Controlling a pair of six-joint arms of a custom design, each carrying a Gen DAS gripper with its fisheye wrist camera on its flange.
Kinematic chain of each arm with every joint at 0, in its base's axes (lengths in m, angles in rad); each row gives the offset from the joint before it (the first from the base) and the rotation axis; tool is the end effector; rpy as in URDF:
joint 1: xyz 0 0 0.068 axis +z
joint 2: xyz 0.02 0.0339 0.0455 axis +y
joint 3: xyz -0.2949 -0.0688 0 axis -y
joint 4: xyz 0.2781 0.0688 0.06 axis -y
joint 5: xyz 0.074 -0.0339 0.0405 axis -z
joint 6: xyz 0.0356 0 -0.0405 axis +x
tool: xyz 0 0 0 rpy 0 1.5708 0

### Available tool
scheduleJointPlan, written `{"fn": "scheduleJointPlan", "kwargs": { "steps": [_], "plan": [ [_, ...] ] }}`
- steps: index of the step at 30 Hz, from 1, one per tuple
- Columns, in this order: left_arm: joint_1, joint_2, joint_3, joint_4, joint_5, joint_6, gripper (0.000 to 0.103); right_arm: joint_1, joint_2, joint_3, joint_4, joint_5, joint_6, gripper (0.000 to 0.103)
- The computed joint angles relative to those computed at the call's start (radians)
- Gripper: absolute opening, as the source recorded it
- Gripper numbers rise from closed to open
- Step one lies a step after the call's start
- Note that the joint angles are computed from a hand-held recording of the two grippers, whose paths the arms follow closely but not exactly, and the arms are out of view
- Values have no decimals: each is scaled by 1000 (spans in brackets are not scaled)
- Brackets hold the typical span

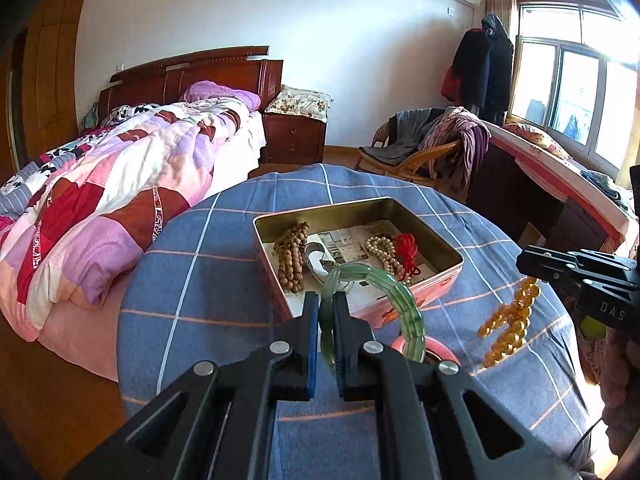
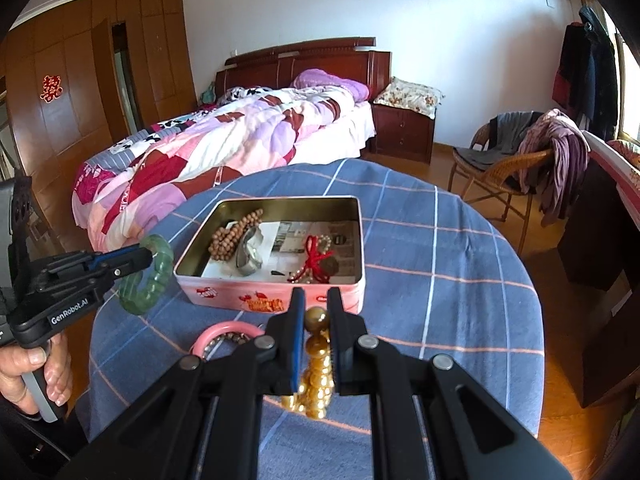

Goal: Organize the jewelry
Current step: 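Grasp the green jade bangle with the left tool while the right tool grasps the gold bead strand, then carry the jade bangle and gold beads into the pink tin and open both tools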

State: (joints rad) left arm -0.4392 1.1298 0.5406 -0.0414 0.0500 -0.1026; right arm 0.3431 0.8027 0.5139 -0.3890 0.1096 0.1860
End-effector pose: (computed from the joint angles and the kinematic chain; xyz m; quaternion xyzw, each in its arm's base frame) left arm 0.2229 -0.1067 0.2109 0.1605 0.8768 -0.1427 0.4304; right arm 0.1746 0.0582 0.2353 -0.0471 0.8997 0.0651 0.4291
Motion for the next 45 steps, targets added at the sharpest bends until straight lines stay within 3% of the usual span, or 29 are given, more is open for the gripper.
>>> {"fn": "scheduleJointPlan", "kwargs": {
  "steps": [22, 45],
  "plan": [
    [14, 19, 54, 1, -22, 19, 6, -30, 23, 54, 15, -21, -60, 13],
    [34, 226, 230, 35, 14, 55, 6, -90, 222, 185, 149, -92, -143, 13]
  ]
}}
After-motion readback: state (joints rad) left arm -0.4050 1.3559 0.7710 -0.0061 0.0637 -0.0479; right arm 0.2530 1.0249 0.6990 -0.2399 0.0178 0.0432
